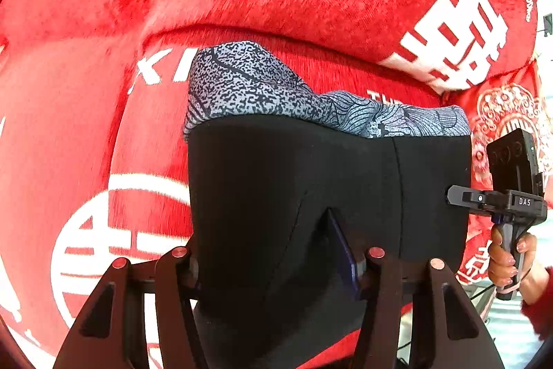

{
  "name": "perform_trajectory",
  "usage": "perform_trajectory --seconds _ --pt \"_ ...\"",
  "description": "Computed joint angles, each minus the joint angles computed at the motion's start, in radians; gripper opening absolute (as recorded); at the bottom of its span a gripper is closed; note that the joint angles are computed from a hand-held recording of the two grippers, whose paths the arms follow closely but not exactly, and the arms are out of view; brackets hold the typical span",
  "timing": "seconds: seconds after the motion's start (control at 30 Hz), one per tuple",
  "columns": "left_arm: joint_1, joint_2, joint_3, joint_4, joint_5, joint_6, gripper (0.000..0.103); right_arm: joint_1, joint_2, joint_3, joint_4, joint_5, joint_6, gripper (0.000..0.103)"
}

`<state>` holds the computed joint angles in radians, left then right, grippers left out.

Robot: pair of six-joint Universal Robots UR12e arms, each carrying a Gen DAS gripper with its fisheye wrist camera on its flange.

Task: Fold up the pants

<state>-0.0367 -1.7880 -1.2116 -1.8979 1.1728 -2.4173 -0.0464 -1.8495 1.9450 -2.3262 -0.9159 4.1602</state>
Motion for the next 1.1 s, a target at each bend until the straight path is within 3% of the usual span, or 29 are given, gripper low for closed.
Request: perform_trajectory --seconds 0.17,0.3,0.4,0.53,0.57,0.63,0.73,0.8,0.9,1.03,1.1 --pt "0.033 0.021 -0.014 -0.036 0.021 0.039 0.058 0.069 -0.001 0.002 -0.034 -0.061 0.073 0.040" --pt "0.053 0.034 -0.042 -0.017 0.039 0.065 0.058 0.112 0.007 0.009 -0.042 -0.099 0.119 0.040" --pt "0.064 0.040 -0.072 0.009 0.054 0.060 0.058 0.131 0.008 -0.005 0.027 -0.143 0.078 0.042" --pt "0.057 0.070 -0.129 0.136 0.095 0.025 0.080 0.142 0.014 -0.028 0.095 -0.179 0.072 0.048" --pt "0.051 0.079 -0.143 0.176 0.119 0.020 0.082 0.145 0.013 -0.036 0.119 -0.190 0.062 0.049" --pt "0.053 0.084 -0.151 0.189 0.128 0.025 0.082 0.162 0.023 -0.069 0.192 -0.233 0.036 0.053" --pt "0.051 0.099 -0.174 0.235 0.165 0.015 0.097 0.193 0.043 -0.122 0.320 -0.318 0.005 0.062" --pt "0.050 0.111 -0.193 0.269 0.183 0.021 0.097 0.212 0.059 -0.155 0.406 -0.368 -0.004 0.067" --pt "0.046 0.122 -0.211 0.292 0.208 -0.001 0.102 0.237 0.065 -0.174 0.460 -0.422 0.018 0.080" --pt "0.045 0.135 -0.223 0.316 0.227 -0.022 0.102 0.260 0.063 -0.189 0.500 -0.469 0.075 0.081" --pt "0.040 0.148 -0.234 0.344 0.251 -0.013 0.102 0.282 0.073 -0.224 0.564 -0.519 0.093 0.081"
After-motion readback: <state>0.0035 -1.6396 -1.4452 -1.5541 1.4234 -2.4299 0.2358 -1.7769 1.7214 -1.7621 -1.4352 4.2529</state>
